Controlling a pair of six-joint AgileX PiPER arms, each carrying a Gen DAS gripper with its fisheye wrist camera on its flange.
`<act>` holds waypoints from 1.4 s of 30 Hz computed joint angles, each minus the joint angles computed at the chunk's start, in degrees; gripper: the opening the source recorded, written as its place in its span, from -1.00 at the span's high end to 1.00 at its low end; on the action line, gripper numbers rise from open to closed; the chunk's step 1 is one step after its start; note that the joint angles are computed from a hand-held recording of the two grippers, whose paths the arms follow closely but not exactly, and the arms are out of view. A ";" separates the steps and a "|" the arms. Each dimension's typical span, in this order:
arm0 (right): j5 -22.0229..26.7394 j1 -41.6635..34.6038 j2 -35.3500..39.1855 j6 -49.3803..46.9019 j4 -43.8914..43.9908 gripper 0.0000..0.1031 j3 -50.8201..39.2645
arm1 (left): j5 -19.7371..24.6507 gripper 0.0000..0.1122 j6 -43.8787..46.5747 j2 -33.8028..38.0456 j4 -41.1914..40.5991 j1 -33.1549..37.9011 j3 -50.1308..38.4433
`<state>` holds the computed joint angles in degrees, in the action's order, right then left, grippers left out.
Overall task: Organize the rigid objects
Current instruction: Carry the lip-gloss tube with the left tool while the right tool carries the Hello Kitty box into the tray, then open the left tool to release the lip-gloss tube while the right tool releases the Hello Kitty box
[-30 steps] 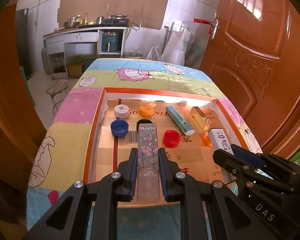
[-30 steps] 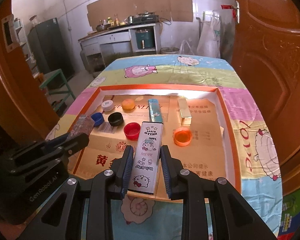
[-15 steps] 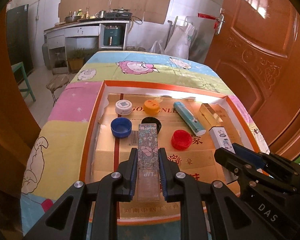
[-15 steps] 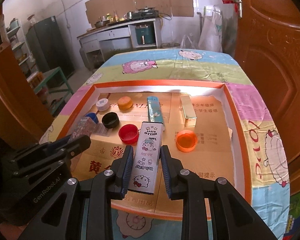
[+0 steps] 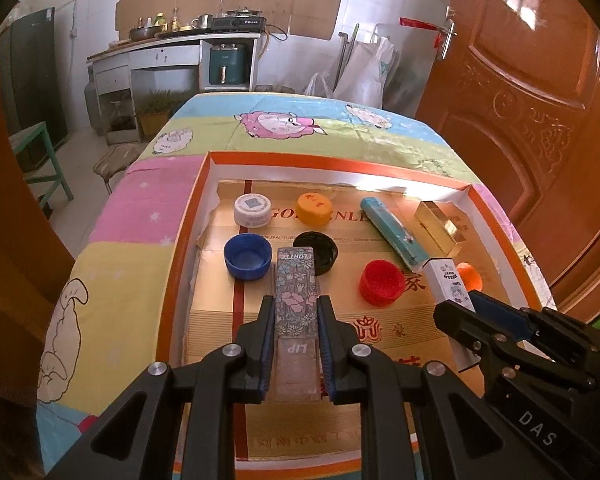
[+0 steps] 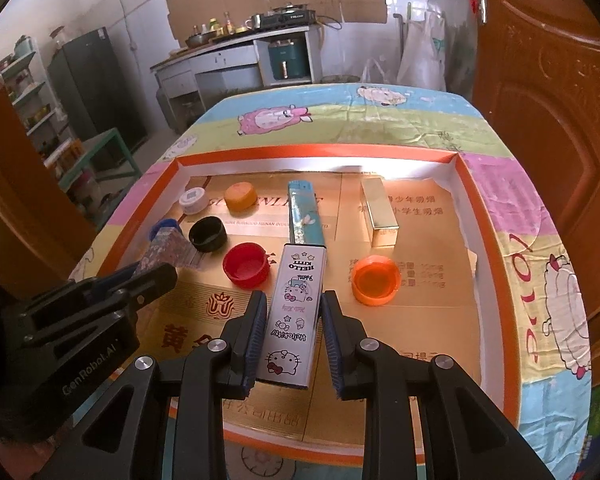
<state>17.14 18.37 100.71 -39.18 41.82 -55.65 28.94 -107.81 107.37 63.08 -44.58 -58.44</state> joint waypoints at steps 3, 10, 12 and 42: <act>0.11 0.04 0.71 0.24 -0.26 0.44 -0.59 | -0.35 0.64 0.49 0.70 -0.38 0.30 -0.55; 0.05 0.28 2.33 0.59 -0.46 0.44 -1.64 | -0.62 0.64 1.01 1.58 -0.71 0.51 -1.16; 0.02 0.33 2.63 0.67 -0.50 0.44 -1.75 | -0.73 0.64 0.96 1.67 -0.61 0.60 -1.06; -1.47 1.35 3.87 0.14 -0.99 0.40 -1.55 | -3.31 0.20 -2.44 2.31 4.04 1.04 -0.15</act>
<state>15.67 19.72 104.58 -39.03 40.83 -57.20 25.63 -110.25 109.68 67.11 -43.54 -58.59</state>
